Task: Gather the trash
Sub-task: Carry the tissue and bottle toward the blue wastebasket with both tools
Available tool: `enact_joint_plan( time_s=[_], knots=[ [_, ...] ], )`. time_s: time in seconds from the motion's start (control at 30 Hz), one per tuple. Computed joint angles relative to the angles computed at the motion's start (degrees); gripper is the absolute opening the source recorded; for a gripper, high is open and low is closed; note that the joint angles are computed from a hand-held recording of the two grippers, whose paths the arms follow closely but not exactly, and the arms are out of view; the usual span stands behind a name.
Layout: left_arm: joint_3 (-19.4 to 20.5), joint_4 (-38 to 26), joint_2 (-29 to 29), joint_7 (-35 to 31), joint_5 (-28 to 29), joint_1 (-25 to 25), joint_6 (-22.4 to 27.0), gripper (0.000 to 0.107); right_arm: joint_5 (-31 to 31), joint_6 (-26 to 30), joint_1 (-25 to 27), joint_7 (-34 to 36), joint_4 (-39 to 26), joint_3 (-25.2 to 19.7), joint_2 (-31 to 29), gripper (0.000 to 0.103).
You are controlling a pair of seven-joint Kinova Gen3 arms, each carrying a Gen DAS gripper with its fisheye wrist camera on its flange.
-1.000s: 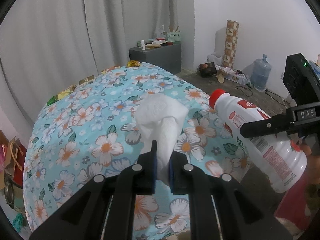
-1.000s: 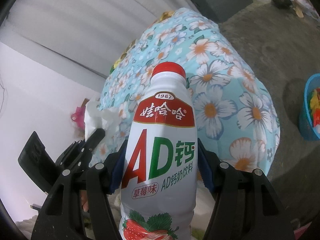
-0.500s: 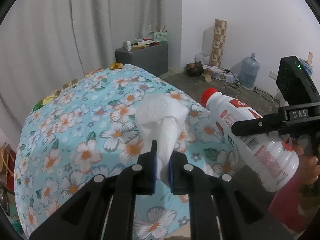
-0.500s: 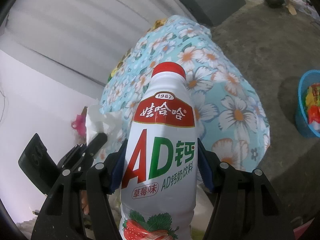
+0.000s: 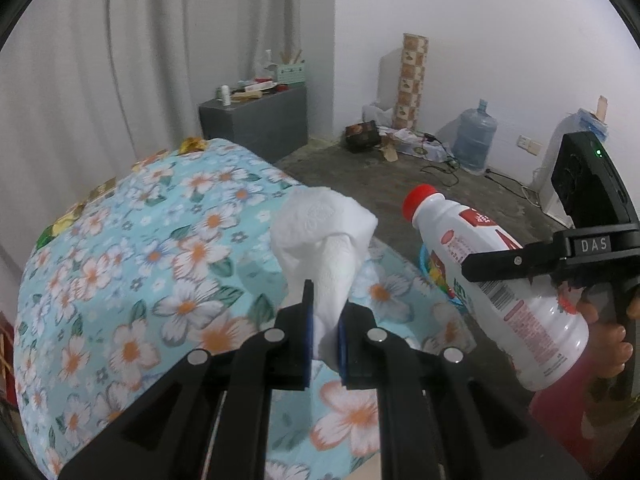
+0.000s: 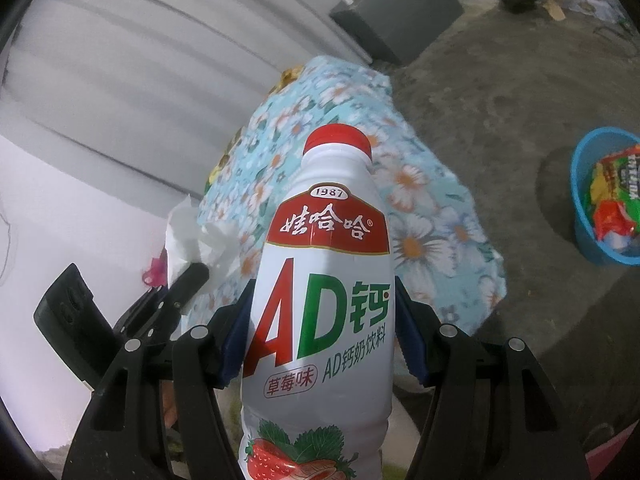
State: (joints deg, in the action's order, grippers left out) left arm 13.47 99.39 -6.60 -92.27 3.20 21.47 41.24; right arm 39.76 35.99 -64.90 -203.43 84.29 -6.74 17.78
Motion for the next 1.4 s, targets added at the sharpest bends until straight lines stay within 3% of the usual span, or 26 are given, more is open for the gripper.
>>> enact_joint_plan(
  time_s=[0.17, 0.8, 1.4],
  knots=[
    [0.5, -3.2, 3.1, -2.1, 1.4, 1.4, 0.6, 0.009, 2.3, 2.9, -0.7, -4.1, 2.3, -0.1, -2.4, 0.059],
    [2.3, -14.9, 15.1, -1.1, 0.9, 9.1, 5.4, 0.009, 13.7, 7.5, 3.7, -24.7, 13.6, -7.7, -8.9, 0.059],
    [1.5, -28.7, 28.3, 1.2, 2.6, 14.6, 13.3, 0.009, 12.6, 16.6, 6.2, -34.0, 20.6, -12.3, -11.8, 0.059]
  ],
)
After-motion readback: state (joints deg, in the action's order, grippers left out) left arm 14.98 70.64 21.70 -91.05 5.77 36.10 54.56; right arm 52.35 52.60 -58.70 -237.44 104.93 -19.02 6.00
